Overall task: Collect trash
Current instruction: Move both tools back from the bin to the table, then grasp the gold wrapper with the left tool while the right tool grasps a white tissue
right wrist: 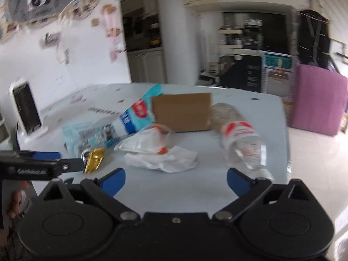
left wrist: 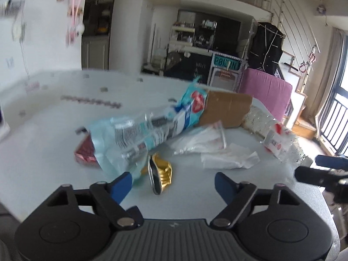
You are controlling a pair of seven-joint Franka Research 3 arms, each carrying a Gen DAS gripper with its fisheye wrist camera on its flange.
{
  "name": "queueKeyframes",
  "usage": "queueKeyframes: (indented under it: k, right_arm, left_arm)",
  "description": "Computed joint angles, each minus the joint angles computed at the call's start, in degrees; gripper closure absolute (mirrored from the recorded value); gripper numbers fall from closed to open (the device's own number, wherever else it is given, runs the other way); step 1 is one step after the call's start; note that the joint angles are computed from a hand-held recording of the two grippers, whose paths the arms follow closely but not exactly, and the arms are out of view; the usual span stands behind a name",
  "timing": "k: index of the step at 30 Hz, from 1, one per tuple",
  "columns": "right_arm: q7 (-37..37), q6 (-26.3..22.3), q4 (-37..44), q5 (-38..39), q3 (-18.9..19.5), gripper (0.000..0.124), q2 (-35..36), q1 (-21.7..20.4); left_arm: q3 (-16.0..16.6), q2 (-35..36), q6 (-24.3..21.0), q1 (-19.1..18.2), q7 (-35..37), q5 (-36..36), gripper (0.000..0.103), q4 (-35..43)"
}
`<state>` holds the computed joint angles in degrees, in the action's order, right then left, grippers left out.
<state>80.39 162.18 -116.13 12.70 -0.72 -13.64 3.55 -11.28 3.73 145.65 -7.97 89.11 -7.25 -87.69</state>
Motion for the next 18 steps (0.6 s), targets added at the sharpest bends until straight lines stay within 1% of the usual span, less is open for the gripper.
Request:
queueKeyframes:
  k: [1,3,6,7,11,14,16,17,18]
  right_arm:
    - [-2.63,-0.68,0.81,1.36,-0.89,0.025,0.84,1.14]
    - [-8.12,-2.31,2.95,4.15,-2.15,0.026,3.04,2.80]
    - [-12.26,-3.71,6.37,6.28,-2.20,0.028,6.64,3.13]
    - [-13.62,-4.33,7.40,7.29,-2.24,0.029,7.65,3.13]
    - [-18.48,-6.30,12.57,11.15,-1.79,0.031,12.68,2.78]
    - [-19.82,-7.18,16.48,11.46,-1.09,0.036,16.45,2.20]
    - [-20.87,-8.52,19.31,12.16,-0.65,0.043,18.87,1.70]
    - [-20.55,-9.10,20.44,11.88,-0.54,0.046,19.80,1.53]
    - [-20.00,-9.62,21.58,11.51,-0.45,0.051,20.76,1.40]
  left_arm:
    - [-0.05,1.05,-0.78,0.27,0.67,-1.99,0.029,0.87]
    - [-0.19,2.91,-2.17,0.50,0.24,-2.97,0.033,2.68]
    - [-0.01,5.61,-4.02,0.25,-3.26,0.14,0.036,5.46]
    - [-0.10,5.93,-2.83,0.28,-3.72,0.70,0.036,5.33]
    - [-0.35,8.42,-3.44,0.10,-6.93,2.87,0.036,8.56]
    - [-0.20,10.42,-4.44,-0.54,-9.23,5.88,0.037,11.40]
    - [0.04,11.56,-4.90,-1.13,-10.62,8.38,0.048,12.98]
    - [0.18,11.89,-4.99,-1.39,-11.15,9.62,0.052,13.42]
    - [0.29,12.11,-5.16,-1.58,-11.61,10.67,0.060,13.78]
